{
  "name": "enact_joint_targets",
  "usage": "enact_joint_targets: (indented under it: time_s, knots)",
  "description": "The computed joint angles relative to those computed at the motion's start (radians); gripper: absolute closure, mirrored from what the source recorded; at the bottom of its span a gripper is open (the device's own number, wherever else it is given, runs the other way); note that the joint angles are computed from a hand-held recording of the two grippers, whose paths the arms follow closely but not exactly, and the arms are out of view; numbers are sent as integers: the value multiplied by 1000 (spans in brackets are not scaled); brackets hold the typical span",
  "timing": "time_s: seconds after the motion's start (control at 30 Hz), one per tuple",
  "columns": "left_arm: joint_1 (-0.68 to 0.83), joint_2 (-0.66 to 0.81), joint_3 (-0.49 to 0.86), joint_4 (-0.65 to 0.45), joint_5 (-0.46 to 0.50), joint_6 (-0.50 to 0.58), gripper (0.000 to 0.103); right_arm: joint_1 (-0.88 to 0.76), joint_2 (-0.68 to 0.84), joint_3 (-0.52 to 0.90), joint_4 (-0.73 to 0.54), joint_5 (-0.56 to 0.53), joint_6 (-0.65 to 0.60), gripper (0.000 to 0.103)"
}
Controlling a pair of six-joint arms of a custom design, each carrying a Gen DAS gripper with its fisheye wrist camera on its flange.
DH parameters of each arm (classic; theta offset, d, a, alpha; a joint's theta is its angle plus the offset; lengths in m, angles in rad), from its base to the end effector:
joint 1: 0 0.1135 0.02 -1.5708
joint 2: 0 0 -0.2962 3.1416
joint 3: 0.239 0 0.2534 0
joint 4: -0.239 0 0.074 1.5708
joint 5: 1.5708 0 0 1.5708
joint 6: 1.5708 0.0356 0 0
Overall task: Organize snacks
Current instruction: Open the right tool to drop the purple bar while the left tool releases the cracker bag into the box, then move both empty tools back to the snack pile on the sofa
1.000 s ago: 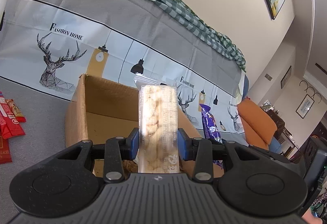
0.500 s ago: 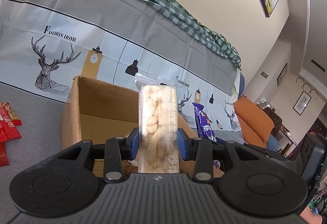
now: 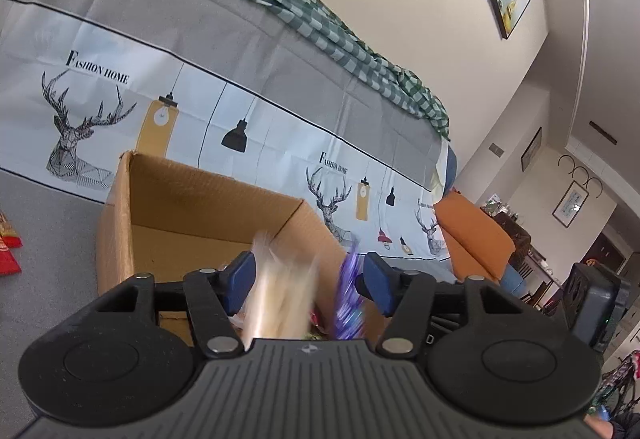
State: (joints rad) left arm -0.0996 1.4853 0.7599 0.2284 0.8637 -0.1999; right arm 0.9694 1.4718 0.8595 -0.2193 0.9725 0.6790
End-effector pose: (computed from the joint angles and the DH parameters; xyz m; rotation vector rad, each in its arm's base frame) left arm 0.2999 -0.0572 0.2439 0.4408 1.9937 -1.0722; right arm 0.1884 0.2225 0.2463 0.1137 1.9999 -0.1465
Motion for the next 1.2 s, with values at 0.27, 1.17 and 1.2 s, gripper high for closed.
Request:
enact_joint_targets:
  time_s: [0.27,1.17,1.2]
  knots:
    - [35,-38,-30,25,-14,17,39,10,41,53,-38,26,63,45]
    - [466,338,480,-695,-324,352,87,109,389,398,200,-83,-19,77]
    - [475,361,504,-718,-319,340,87,111,402,413,201,-96,-32,77]
